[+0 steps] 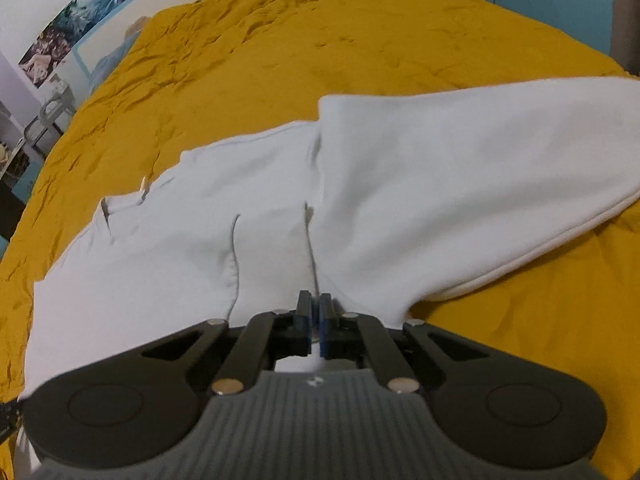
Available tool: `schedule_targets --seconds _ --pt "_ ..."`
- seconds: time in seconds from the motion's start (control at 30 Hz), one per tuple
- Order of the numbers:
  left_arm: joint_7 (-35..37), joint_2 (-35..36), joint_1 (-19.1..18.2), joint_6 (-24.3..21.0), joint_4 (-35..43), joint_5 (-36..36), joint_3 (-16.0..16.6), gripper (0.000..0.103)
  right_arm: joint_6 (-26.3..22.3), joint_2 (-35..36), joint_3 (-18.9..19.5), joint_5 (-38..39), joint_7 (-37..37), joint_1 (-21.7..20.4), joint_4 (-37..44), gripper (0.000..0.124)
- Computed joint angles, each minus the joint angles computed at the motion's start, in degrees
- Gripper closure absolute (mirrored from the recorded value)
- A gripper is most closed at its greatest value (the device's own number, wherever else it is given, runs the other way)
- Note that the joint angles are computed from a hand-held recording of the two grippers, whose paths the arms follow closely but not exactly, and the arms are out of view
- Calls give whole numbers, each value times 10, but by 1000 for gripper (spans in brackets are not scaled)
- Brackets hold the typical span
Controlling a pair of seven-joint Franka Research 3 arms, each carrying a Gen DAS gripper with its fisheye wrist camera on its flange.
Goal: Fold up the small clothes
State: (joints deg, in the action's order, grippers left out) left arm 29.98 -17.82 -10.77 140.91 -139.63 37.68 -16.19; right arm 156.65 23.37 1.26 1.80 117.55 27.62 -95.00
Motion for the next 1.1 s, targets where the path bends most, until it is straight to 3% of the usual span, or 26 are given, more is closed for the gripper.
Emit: schedule_targets --seconds 0.07,0.13,0.33,0.57,0.67,0.93,1.1 --pt "2 -9 -6 -15 1 -12 -2 89 -8 -3 -20 -36 20 18 8 124" --pt "-12 -21 -9 -25 2 -21 -6 88 10 -25 -11 -29 7 5 -15 122" --pt "-64 -64 0 11 -1 -16 -15 75 29 -96 -8 -27 -24 -28 -86 119" --pt "-127 -22 21 25 52 25 -30 65 42 -155 -19 -30 -5 -80 -146 88" --pt "-166 4 26 41 73 47 -31 59 45 -173 -22 -12 3 -110 -165 80" --pt "-246 63 16 41 115 78 -18 55 70 -168 -44 -13 68 -170 -183 61" --pt "-251 80 0 28 120 59 -5 55 89 -132 -51 46 95 -193 -177 60"
